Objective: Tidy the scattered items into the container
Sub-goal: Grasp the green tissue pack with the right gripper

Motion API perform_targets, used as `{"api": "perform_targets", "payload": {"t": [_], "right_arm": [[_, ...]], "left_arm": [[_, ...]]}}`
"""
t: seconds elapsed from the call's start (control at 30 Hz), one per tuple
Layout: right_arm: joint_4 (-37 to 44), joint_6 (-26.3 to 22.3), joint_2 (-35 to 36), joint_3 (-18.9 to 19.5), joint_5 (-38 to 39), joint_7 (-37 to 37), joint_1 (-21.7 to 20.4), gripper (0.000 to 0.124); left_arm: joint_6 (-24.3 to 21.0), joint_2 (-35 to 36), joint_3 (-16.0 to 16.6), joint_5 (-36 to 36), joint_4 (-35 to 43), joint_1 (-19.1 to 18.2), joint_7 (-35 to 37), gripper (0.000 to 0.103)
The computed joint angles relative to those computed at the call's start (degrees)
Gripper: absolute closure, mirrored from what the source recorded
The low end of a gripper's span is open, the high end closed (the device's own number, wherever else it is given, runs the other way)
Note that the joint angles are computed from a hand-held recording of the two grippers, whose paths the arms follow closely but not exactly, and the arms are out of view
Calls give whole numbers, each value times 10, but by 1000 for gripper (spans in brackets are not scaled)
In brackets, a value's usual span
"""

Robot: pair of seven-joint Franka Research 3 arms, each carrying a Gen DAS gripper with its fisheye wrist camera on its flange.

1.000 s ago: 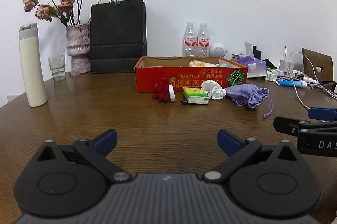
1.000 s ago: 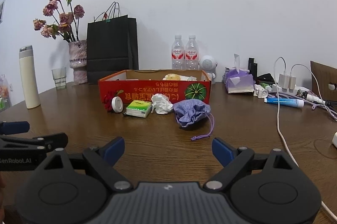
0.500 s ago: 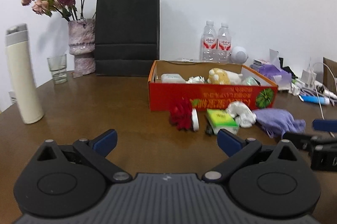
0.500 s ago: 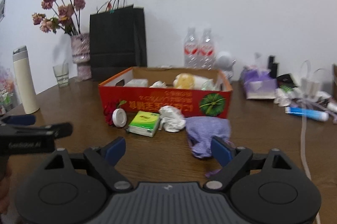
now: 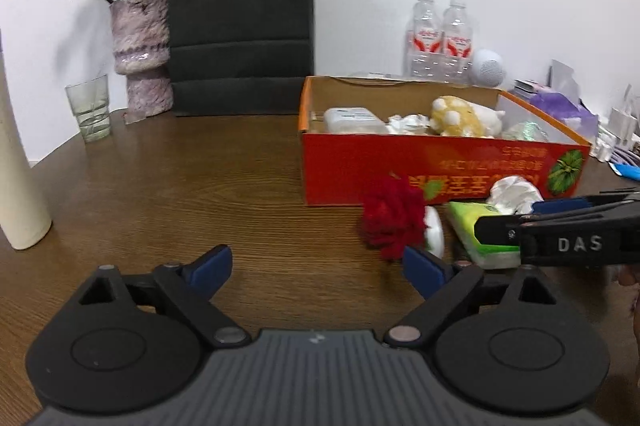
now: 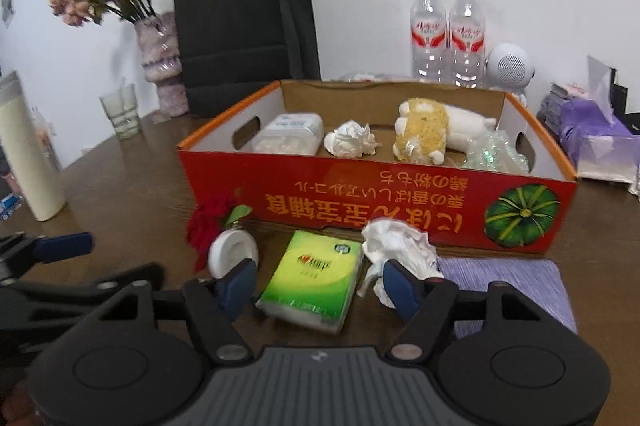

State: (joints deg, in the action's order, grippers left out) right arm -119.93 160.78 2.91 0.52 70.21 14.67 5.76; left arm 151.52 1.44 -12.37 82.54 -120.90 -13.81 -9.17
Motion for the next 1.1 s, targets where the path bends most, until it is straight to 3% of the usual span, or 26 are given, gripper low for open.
{"api": "perform_targets", "payload": {"t": [0.13, 0.2, 0.33, 0.43, 0.67, 0.8, 0.87, 0.93, 1.1], "right_arm": [[19, -17, 23, 2, -38, 35, -2, 63], [15, -12, 24, 6, -41, 29, -4, 80], [2, -18, 7, 1, -7, 3, -15, 80], [-6, -23, -4, -7, 28, -29, -21, 80], [-22, -45, -29, -24, 75, -53, -30, 80], [-46, -38, -60, -33, 119, -99, -27, 80], [-53, -28, -68, -38, 125, -100, -26, 80], [-57, -32, -72, -44, 134, -103, -28, 80], [-63, -41, -78, -52, 133, -95, -31, 80]], "left_arm": [[10, 12, 5, 18, 12, 3, -11, 5], [28, 24, 9, 35, 26, 5, -23, 2], [46, 48, 13, 67, 56, 0, -37, 0], [50, 83, 15, 48, 97, -9, -11, 0], [-9, 142, 31, -58, 160, -51, 109, 4], [-43, 117, 37, -73, 135, -70, 75, 4], [-64, 98, 30, -77, 112, -78, 46, 7], [-52, 80, 20, -68, 89, -81, 31, 23], [-12, 96, 7, -35, 109, -85, 74, 33]]}}
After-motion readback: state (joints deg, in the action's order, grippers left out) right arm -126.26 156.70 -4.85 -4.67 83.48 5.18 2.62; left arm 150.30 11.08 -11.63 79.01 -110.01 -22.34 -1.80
